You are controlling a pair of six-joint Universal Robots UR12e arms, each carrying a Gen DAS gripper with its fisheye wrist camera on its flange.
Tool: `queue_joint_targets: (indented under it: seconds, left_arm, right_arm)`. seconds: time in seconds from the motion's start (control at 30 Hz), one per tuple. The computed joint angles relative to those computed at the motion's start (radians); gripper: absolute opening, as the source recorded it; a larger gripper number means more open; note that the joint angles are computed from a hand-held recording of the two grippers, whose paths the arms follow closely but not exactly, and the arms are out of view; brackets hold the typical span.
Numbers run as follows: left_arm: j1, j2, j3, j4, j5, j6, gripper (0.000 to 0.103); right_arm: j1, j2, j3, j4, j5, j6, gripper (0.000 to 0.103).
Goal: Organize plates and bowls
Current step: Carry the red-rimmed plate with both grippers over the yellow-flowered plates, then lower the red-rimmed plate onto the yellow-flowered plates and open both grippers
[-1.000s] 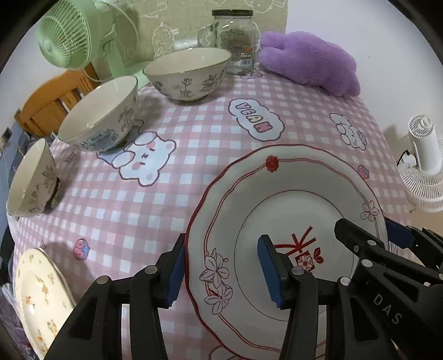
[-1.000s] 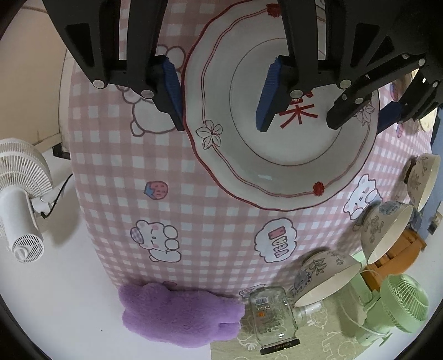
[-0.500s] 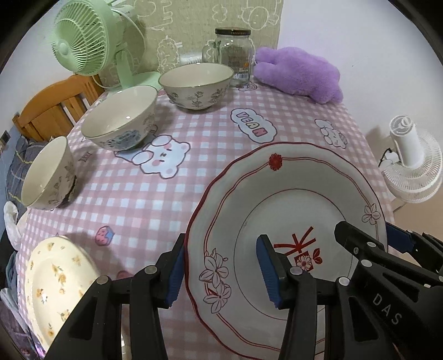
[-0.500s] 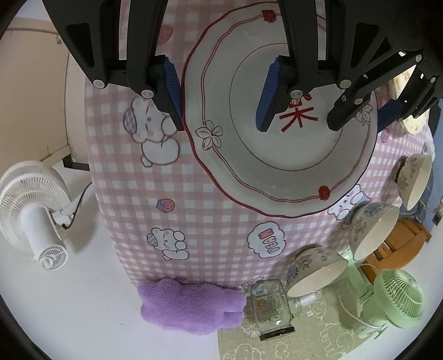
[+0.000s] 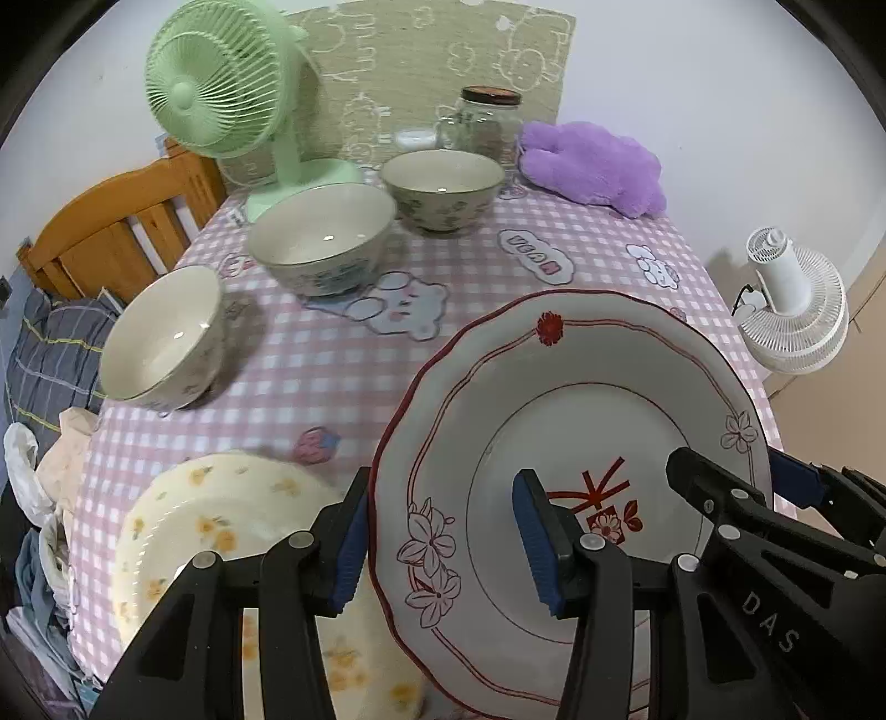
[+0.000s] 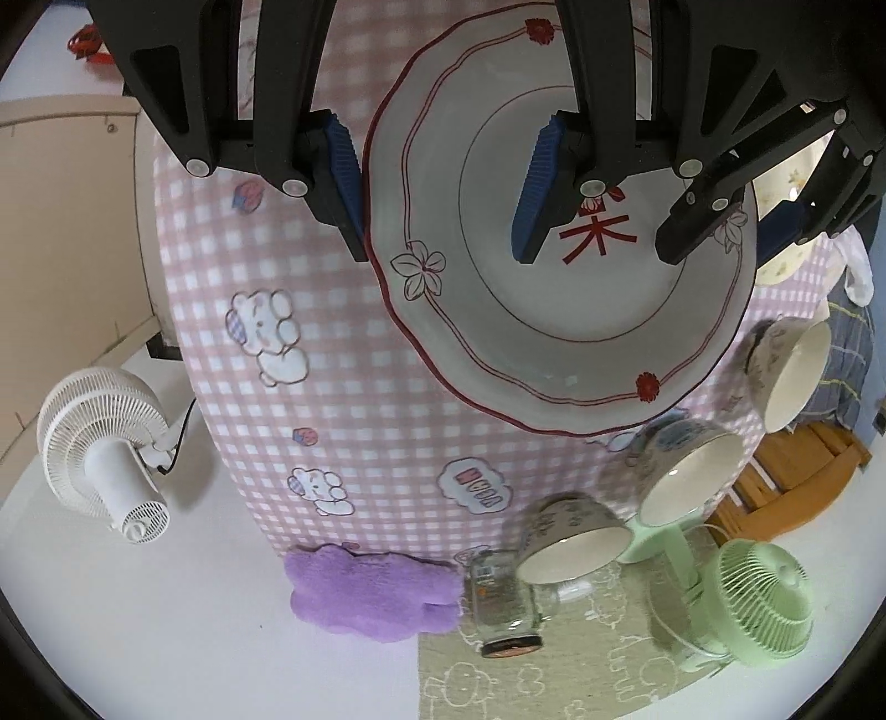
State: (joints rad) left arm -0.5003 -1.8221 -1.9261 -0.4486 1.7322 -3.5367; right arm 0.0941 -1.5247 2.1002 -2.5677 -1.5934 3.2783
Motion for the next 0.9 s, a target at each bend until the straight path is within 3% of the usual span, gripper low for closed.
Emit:
queue_joint_targets:
  seconds: [0.5, 0.9]
  left_arm:
    - [0.096, 0.120, -0.165, 0.037, -0.038, 0.062, 0.049]
    - [0.154, 0.140, -0.221, 0.017, -0.085, 0.072, 0.049]
  right_arm:
    - [0.155, 0.007, -0.021, 0.039, -0.043, 0.125, 0.054]
    - [0.231, 0.060, -0.061, 0.084, -0.065, 0.147, 0.054]
